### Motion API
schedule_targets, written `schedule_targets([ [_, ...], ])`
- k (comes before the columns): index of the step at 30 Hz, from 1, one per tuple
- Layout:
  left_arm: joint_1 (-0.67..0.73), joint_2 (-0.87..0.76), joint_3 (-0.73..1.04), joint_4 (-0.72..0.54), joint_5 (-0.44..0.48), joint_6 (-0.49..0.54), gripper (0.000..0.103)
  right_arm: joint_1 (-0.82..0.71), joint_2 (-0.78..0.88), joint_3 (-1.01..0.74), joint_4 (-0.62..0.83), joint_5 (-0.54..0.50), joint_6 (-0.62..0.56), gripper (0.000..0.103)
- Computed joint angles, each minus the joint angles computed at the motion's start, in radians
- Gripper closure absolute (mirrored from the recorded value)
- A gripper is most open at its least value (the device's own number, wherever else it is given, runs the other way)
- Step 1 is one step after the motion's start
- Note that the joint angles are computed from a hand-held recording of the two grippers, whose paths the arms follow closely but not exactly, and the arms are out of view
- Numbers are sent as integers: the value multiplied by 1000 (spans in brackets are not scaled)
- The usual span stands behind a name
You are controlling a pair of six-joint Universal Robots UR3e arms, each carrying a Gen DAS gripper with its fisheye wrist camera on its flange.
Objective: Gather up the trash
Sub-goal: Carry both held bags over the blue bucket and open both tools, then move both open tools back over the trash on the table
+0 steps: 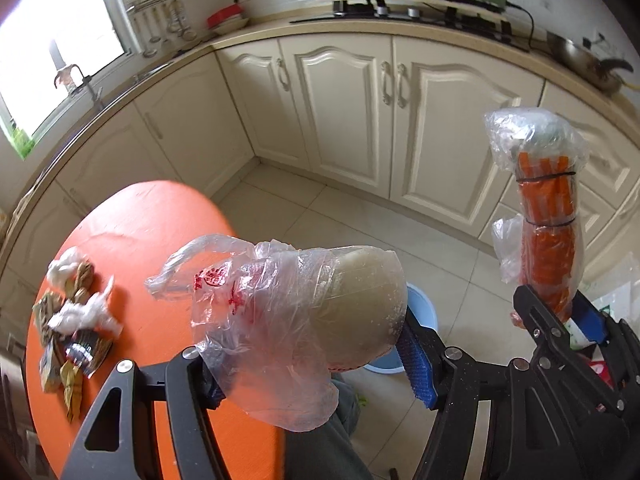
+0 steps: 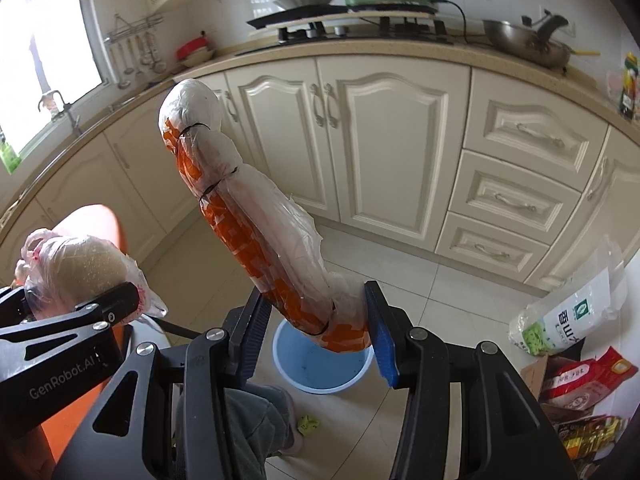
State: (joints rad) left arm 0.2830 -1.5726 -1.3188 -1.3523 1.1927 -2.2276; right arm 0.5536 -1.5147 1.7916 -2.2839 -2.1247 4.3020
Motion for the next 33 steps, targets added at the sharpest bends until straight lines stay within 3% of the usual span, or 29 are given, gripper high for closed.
schedule_targets([
  [6,-194,-136,6,164,113,-100,36,-109,-59,153,-96,73,-39,55],
  [10,-273,-250,100,172,138,-132,32,-153,-84,204,-110,100,-47,55],
  [12,-286,-289,151,140,148,-128,23,-165,-91,221,-117,106,-46,55],
  [18,-325,-433,304,113,195,-162,22,-170,-98,236,-114,115,-37,55],
  [28,-337,-562,496,43,195,-201,20,-171,-77,201,-101,128,-53,55],
  [33,-307,-490,400,94,202,-186,20,-183,-43,172,-123,147,-88,55],
])
